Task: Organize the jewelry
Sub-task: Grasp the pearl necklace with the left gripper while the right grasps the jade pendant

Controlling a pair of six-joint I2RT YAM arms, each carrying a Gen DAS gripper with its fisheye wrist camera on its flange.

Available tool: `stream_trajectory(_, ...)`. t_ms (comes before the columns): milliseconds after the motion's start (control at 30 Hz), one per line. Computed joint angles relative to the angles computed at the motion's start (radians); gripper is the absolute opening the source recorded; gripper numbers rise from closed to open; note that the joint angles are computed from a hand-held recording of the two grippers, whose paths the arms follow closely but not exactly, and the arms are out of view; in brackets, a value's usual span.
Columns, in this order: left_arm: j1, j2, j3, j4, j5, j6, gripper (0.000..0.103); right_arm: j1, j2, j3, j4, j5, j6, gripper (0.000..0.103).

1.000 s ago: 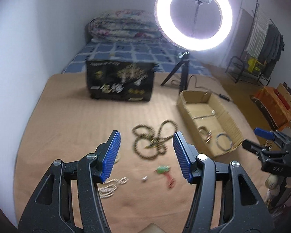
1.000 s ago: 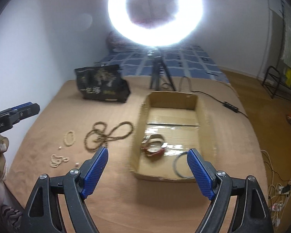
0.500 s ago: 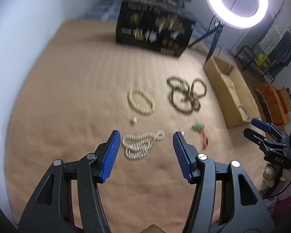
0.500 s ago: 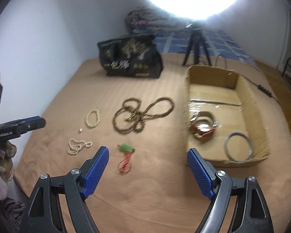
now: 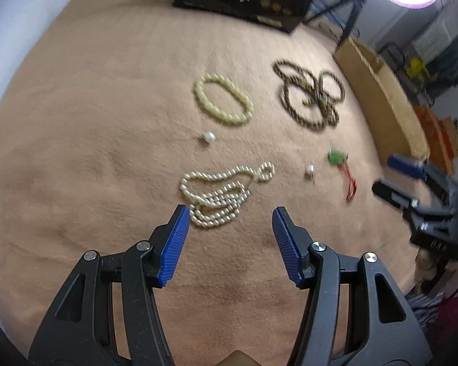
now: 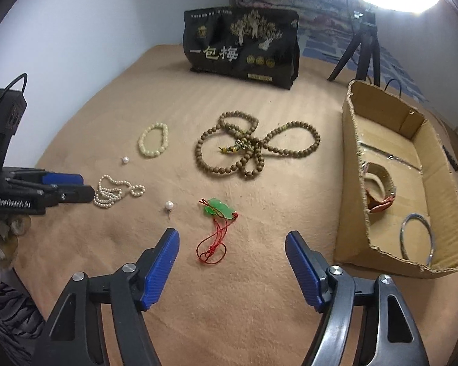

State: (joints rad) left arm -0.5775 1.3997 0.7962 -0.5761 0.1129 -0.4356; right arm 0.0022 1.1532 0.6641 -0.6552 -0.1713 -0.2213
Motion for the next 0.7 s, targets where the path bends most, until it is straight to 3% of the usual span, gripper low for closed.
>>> stream_trajectory(233,-0.061,0.071,0.017,0.011,-0.065,0.014,0.062,0.041,0.101,0.007,0.058,0.021,0.006,0.074)
stream_trajectory(567,-0.034,0.148,0.040,0.047,-0.115,0.030,0.061,0.068,0.213,0.010,0.134,0.066,0.010,0.074)
stream_trajectory(633,-0.038,0.153,0.038,0.059,-0.137,0.030,0.056,0.066,0.237,0.016,0.149,0.068,0.013,0.074)
stream_trajectory(700,-0.039,0.156,0.039,0.062,-0.159,0.039,0.045,0.069,0.253,0.018,0.162,0.072,0.018,0.074)
